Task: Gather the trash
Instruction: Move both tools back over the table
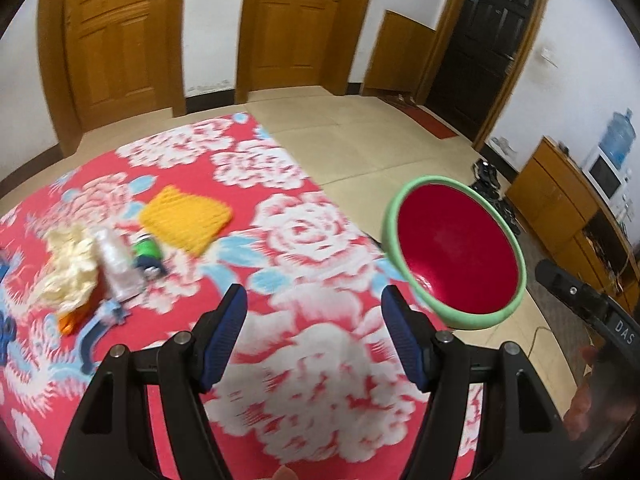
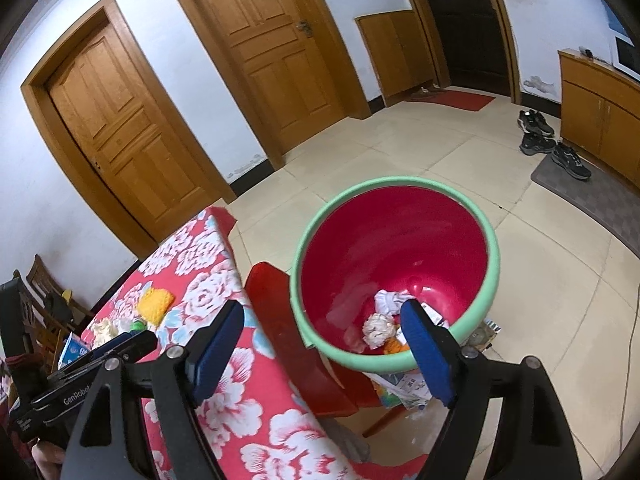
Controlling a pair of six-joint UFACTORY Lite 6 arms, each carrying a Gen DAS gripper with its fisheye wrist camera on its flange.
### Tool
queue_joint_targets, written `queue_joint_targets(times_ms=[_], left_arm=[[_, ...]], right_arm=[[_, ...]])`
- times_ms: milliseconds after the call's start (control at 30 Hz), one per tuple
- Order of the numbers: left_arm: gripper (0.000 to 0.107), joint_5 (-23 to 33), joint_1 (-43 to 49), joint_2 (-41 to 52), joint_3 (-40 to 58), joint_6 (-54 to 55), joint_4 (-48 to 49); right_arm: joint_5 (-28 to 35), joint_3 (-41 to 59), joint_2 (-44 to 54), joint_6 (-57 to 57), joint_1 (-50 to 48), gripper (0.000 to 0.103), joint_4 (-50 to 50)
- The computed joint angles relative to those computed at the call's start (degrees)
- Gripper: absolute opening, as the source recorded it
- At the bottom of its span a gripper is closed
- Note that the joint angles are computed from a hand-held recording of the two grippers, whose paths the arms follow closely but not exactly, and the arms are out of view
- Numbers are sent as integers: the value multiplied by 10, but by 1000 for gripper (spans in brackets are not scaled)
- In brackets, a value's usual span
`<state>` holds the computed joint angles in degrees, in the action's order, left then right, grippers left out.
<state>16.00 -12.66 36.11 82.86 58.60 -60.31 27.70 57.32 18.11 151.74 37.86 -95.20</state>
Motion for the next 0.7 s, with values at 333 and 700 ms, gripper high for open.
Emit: queue_joint_targets(times_ms=[333, 700], left_arm=[[69, 1, 86, -30, -52, 85, -66], [69, -12, 156, -25, -85, 229, -169]], right_arm=[[-10, 57, 42, -57, 25, 83, 47], [-11, 104, 73, -126, 44, 83, 112]])
